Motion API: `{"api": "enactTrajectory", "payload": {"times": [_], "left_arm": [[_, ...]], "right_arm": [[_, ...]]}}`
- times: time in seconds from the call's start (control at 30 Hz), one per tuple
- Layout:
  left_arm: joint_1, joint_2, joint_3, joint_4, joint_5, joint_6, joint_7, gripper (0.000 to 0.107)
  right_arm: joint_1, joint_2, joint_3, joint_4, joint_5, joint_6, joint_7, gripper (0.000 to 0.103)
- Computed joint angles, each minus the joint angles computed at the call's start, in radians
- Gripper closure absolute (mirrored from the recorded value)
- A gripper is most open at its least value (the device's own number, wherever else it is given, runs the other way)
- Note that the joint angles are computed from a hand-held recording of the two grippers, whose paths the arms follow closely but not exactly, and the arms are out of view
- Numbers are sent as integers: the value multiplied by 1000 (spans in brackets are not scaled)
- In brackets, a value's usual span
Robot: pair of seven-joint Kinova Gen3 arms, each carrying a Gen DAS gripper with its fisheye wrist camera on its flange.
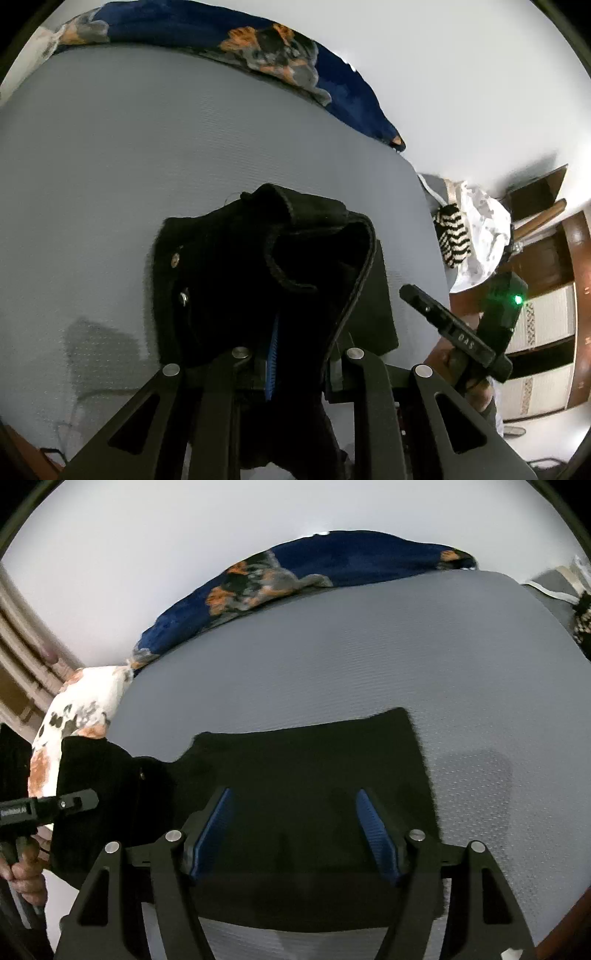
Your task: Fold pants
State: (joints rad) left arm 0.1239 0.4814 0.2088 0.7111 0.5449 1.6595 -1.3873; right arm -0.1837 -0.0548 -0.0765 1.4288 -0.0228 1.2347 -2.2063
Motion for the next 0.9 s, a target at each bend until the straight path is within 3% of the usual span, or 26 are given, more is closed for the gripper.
{"api": "enactTrajectory", "payload": {"times": [0.23, 0.47, 0.9], "left_arm": [[156, 104, 5, -177, -84, 34, 73, 89], [260, 182, 6, -265, -128, 41, 113, 89], [344, 235, -12, -265, -202, 18, 141, 81]], "right_arm": [[48, -63, 25, 82, 7, -34, -20, 36], [87, -97, 30, 117, 41, -44, -50, 36], [108, -108, 48, 158, -8, -80, -14, 36]]}}
